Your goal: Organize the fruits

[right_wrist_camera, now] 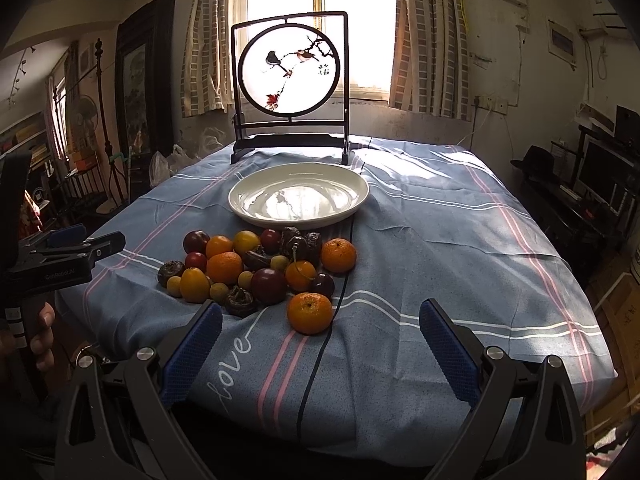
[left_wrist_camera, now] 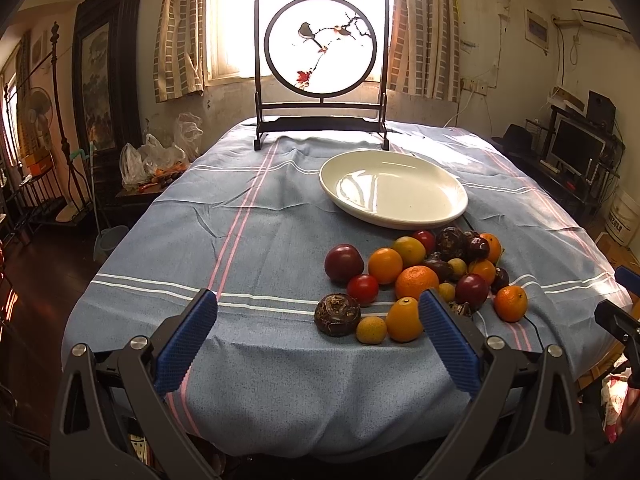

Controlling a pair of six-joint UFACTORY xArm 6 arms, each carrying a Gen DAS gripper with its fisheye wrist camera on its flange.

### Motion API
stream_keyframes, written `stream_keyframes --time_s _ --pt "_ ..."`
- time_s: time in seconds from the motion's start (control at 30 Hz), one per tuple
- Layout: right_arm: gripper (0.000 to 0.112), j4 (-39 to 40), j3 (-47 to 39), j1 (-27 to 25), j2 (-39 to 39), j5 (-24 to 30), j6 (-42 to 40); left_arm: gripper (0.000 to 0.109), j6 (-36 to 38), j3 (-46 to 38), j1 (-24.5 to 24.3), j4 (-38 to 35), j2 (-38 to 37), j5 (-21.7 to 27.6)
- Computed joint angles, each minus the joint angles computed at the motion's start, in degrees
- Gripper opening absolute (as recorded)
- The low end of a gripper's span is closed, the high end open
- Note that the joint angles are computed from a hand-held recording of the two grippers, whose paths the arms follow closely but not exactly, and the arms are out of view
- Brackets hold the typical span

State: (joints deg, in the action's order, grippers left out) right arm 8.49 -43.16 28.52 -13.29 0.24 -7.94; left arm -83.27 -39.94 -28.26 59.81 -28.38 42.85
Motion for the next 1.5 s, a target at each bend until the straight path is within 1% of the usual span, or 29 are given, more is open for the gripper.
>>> stream_keyframes --time_s 0.2,0.77,0.93,1.0,1.03,1.07,1.1,1.13,1.2,1.23,1.27,1.33,1.37,1.4,1.47,1.5 --pt "0.099 -3.2 0.2 -0.5 -0.1 -0.2 2.9 0.098 0.0 0.0 0.0 0.2 0.0 0.0" --pt "0.099 -2.7 0.2 -0.3 0.0 -0.3 2.5 0.098 0.1 0.1 -0.1 0.0 -0.3 0.1" --pt "0.099 7.4 0.1 1.6 -0.1 -0.6 -7.7 0.098 0.3 1.2 0.7 0.3 -1.3 0.2" --pt "0.099 11.6 -0.3 2.3 0.5 -0.8 -12.4 0.098 0.4 3.5 1.7 0.0 -3.2 -0.2" --pt "0.099 11.3 -0.4 2.3 0.9 -0.9 -12.8 0.098 1.1 4.1 2.5 -0.7 -3.6 -1.3" --pt "0.099 8.7 -0.6 1.9 1.6 -0.8 -11.0 0.098 2.1 4.8 3.6 -2.0 -3.8 -2.6" --pt "0.099 5.9 -1.0 1.4 2.5 -0.4 -9.0 0.098 3.6 5.3 4.9 -3.8 -3.6 -4.0" --pt "0.094 5.4 -1.7 1.2 3.6 0.0 -8.8 0.098 4.8 5.2 5.6 -5.2 -2.9 -4.9" --pt "0.09 10.2 -3.8 1.3 5.9 1.7 -12.8 0.098 6.4 5.4 6.5 -6.9 -1.9 -5.6" --pt "0.088 11.7 -4.8 1.2 7.2 2.3 -13.8 0.098 6.8 4.8 6.5 -6.8 -0.7 -5.6" --pt "0.086 11.0 -5.8 0.8 8.5 2.9 -13.0 0.098 7.3 4.5 6.4 -6.8 0.1 -5.3" --pt "0.08 15.4 -8.2 1.1 11.0 4.0 -16.7 0.098 8.5 4.0 6.1 -6.4 1.6 -4.6" --pt "0.079 16.7 -9.2 1.3 12.2 4.3 -17.9 0.098 9.0 3.7 6.0 -6.4 2.2 -4.4" --pt "0.077 16.2 -10.1 1.3 13.4 4.4 -17.7 0.098 9.4 3.6 6.1 -6.4 2.8 -4.4" --pt "0.072 9.5 -11.8 1.0 15.8 4.5 -12.2 0.098 10.6 3.5 6.6 -7.1 3.6 -4.6" --pt "0.069 7.5 -12.6 0.9 16.8 4.8 -10.7 0.098 11.1 3.5 6.9 -7.3 3.8 -4.8"
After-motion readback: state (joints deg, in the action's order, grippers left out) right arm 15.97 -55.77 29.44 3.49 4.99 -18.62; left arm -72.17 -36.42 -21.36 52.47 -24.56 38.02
